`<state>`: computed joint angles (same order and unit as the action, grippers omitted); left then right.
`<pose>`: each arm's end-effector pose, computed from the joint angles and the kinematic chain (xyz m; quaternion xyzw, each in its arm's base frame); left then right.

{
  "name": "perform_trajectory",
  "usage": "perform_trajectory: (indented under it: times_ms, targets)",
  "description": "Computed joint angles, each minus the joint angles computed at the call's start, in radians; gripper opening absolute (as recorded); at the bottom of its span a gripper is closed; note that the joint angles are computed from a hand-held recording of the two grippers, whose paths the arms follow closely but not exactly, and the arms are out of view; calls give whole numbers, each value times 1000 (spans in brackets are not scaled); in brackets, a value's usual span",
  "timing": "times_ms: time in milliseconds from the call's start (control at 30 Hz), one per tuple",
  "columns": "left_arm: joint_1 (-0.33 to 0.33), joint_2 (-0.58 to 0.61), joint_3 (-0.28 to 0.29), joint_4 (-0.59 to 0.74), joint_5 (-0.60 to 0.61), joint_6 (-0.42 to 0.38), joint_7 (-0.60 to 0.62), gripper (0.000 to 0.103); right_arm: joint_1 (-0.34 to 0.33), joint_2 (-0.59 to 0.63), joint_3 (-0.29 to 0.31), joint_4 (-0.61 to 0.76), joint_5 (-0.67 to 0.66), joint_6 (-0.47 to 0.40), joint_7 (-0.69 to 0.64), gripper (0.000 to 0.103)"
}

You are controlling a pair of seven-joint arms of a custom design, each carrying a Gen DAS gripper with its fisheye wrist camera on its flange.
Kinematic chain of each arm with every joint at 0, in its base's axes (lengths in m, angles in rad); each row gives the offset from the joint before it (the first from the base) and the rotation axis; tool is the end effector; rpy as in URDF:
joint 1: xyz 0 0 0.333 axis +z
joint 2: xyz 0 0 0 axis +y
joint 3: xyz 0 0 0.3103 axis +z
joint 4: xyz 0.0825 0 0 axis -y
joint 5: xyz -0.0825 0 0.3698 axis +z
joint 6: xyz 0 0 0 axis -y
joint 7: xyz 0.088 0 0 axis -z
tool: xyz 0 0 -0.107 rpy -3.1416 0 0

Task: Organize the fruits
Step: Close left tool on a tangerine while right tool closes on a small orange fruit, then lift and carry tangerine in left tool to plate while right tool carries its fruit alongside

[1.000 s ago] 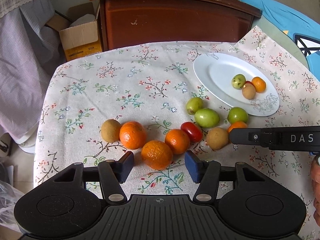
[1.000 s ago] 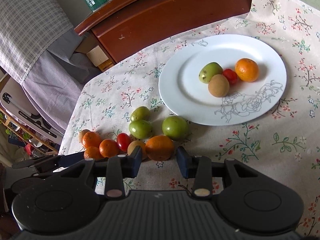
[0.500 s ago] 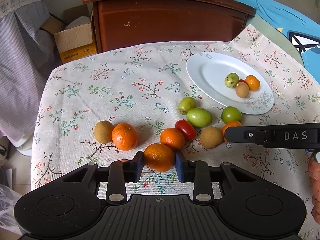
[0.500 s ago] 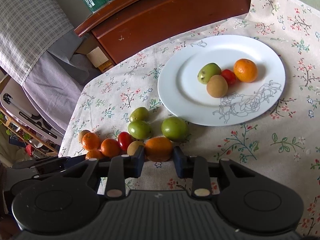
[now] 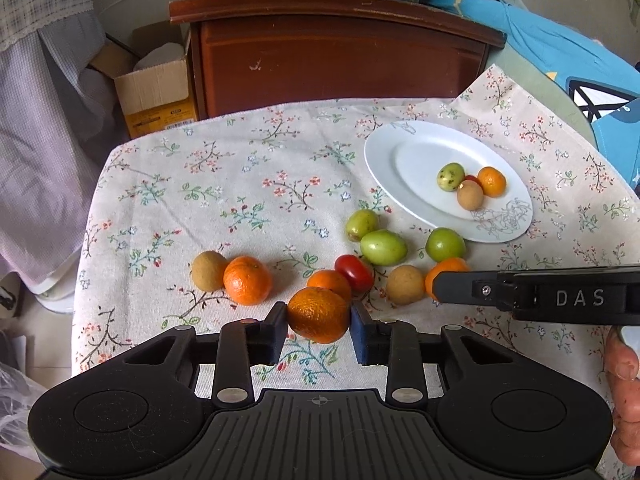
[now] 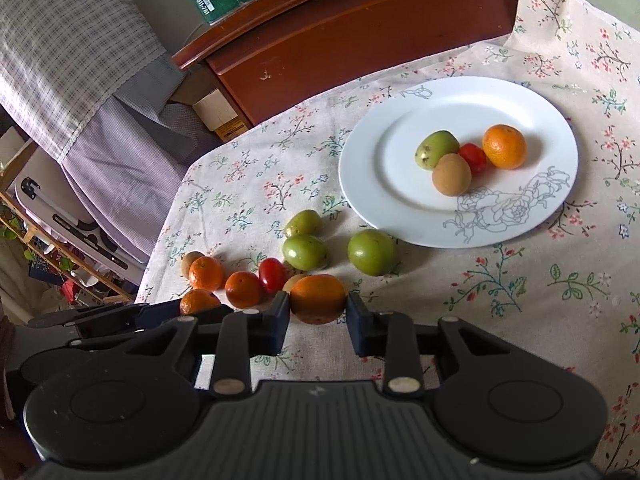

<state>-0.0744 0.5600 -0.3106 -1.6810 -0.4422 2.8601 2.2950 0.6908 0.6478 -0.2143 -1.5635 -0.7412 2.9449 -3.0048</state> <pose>0.6747 -0.2090 0.3580 -0.4274 0.8322 -0.3282 0.1304 0.6072 0.3997 0.3437 -0.4825 0.7764 -0.1346 0.3825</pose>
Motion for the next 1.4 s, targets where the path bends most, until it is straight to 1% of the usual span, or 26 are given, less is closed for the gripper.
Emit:
perform_trajectory:
  times_ms: [100,200,300,433,567,633,833,967,1100,1200,1300,1400]
  targets:
    - [9,-4,-16,-2,-18,15,9,30,5,0,-4,5,-6,-4,-5,31]
    - [3,-7,-16,-4,-23,42,4,30,14,-6,-19,0,-22,0,13,31]
    - [5,-7,-28,1,-28,53,7,30,28,-18,-43,-10,-49,5,51,31]
    - [8,-7,-51,10,-43,64,18,30,52,-42,-87,-30,-119,11,135,31]
    - [12,2,-72,47,-71,23,14,30,63,-77,-110,-48,-214,-17,227,31]
    - [3,11,-72,73,-81,2,6,30,62,-97,-113,-59,-260,-37,272,31]
    - [-36,45,-58,166,-80,-44,-23,30,24,-153,-87,-85,-361,-94,342,31]
    - [-61,75,-46,226,-59,-70,-37,30,-12,-182,-67,-106,-415,-112,403,31]
    - [-90,123,-32,307,-16,-110,-41,30,-72,-194,-19,-114,-419,-147,369,31]
    - [-108,163,-24,369,10,-138,-49,30,-117,-194,6,-119,-439,-130,409,31]
    - [-125,211,-12,449,30,-189,-80,30,-160,-186,41,-114,-424,-142,386,31]
    - [-145,257,1,518,61,-216,-95,30,-186,-174,55,-109,-409,-137,367,31]
